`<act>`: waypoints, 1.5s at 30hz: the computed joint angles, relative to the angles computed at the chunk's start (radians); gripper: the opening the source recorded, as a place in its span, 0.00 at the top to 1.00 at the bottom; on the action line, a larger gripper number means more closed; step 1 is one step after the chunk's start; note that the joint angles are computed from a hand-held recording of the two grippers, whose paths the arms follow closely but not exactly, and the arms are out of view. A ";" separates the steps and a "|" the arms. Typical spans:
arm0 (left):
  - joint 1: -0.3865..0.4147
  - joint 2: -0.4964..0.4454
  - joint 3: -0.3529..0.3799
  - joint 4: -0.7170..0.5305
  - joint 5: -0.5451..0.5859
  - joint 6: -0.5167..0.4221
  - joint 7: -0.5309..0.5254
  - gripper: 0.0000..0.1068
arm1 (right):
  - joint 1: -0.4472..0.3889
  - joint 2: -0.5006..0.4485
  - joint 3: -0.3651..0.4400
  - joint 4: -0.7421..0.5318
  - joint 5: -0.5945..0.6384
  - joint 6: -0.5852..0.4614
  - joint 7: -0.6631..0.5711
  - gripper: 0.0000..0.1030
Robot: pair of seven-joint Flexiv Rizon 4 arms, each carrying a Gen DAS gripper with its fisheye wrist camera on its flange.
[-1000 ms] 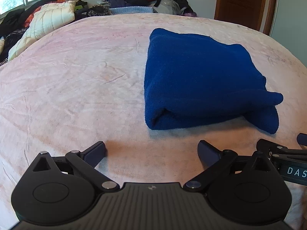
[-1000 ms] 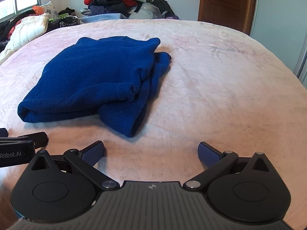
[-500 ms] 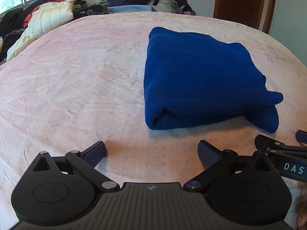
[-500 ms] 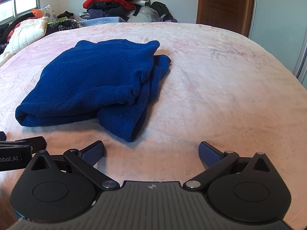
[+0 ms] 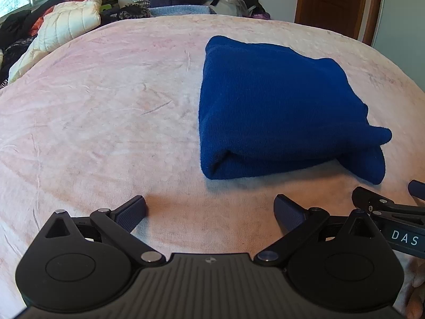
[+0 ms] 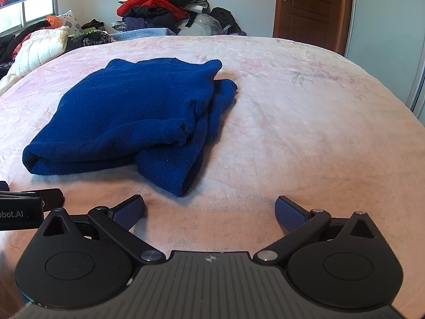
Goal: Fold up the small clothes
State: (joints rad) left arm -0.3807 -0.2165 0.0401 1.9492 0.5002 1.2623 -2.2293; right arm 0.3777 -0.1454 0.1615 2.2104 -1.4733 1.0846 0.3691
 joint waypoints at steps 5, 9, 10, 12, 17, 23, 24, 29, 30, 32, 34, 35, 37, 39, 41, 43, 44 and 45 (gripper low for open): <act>0.001 -0.001 0.000 0.002 0.002 0.008 0.001 0.04 | 0.000 0.000 0.000 0.000 -0.005 -0.003 0.006 0.00; 0.001 0.000 0.000 0.002 -0.001 0.005 0.003 0.04 | 0.000 0.000 0.001 0.000 -0.005 -0.004 0.007 0.00; 0.001 0.000 0.000 0.001 -0.002 0.003 0.004 0.04 | 0.000 0.000 0.001 0.000 -0.005 -0.004 0.007 0.00; 0.003 0.000 -0.002 0.001 -0.007 0.001 0.010 0.04 | 0.000 0.000 0.001 0.000 -0.005 -0.003 0.007 0.00; 0.004 0.001 -0.003 0.001 -0.012 -0.002 0.015 0.04 | 0.000 0.000 0.001 0.000 -0.005 -0.003 0.007 0.00; 0.003 0.000 -0.003 0.000 -0.012 -0.003 0.015 0.04 | 0.000 0.000 0.001 0.000 -0.005 -0.003 0.007 0.00; 0.004 0.000 -0.003 0.000 -0.012 -0.002 0.016 0.04 | 0.000 0.000 0.001 0.000 -0.005 -0.003 0.007 0.00; 0.003 0.000 -0.002 0.000 -0.011 -0.003 0.014 0.04 | 0.000 0.000 0.001 0.000 -0.006 -0.003 0.007 0.00; 0.002 0.000 -0.002 -0.001 -0.008 -0.003 0.012 0.04 | 0.000 0.000 0.001 0.000 -0.006 -0.003 0.007 0.00; 0.003 0.000 -0.002 0.000 -0.008 -0.001 0.012 0.04 | 0.000 0.000 0.001 0.000 -0.006 -0.003 0.007 0.00; 0.001 0.000 0.000 -0.001 -0.004 0.000 0.008 0.04 | 0.000 0.000 0.001 0.000 -0.006 -0.003 0.007 0.00; 0.001 0.000 0.000 -0.001 -0.003 0.001 0.007 0.04 | 0.000 0.000 0.001 0.000 -0.006 -0.003 0.007 0.00; 0.002 0.000 -0.001 -0.001 -0.005 0.000 0.008 0.04 | 0.000 0.000 0.001 0.000 -0.006 -0.003 0.007 0.00; 0.001 0.000 -0.001 -0.001 -0.003 -0.001 0.007 0.04 | 0.000 0.000 0.001 0.000 -0.006 -0.003 0.007 0.00; 0.001 -0.001 0.000 -0.002 -0.001 0.001 0.005 0.04 | 0.000 0.000 0.001 0.000 -0.006 -0.003 0.007 0.00; 0.001 -0.001 0.001 -0.002 0.001 0.002 0.003 0.04 | 0.000 0.000 0.001 0.000 -0.006 -0.003 0.007 0.00; 0.000 -0.001 0.001 -0.002 0.003 0.002 0.001 0.04 | 0.000 0.000 0.001 0.000 -0.006 -0.003 0.007 0.00; 0.000 -0.001 0.001 -0.002 0.003 0.002 0.001 0.04 | 0.000 0.000 0.001 0.000 -0.006 -0.003 0.007 0.00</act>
State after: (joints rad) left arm -0.3808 -0.2178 0.0414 1.9468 0.5032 1.2643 -2.2285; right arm 0.3777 -0.1453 0.1623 2.2106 -1.4792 1.0814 0.3764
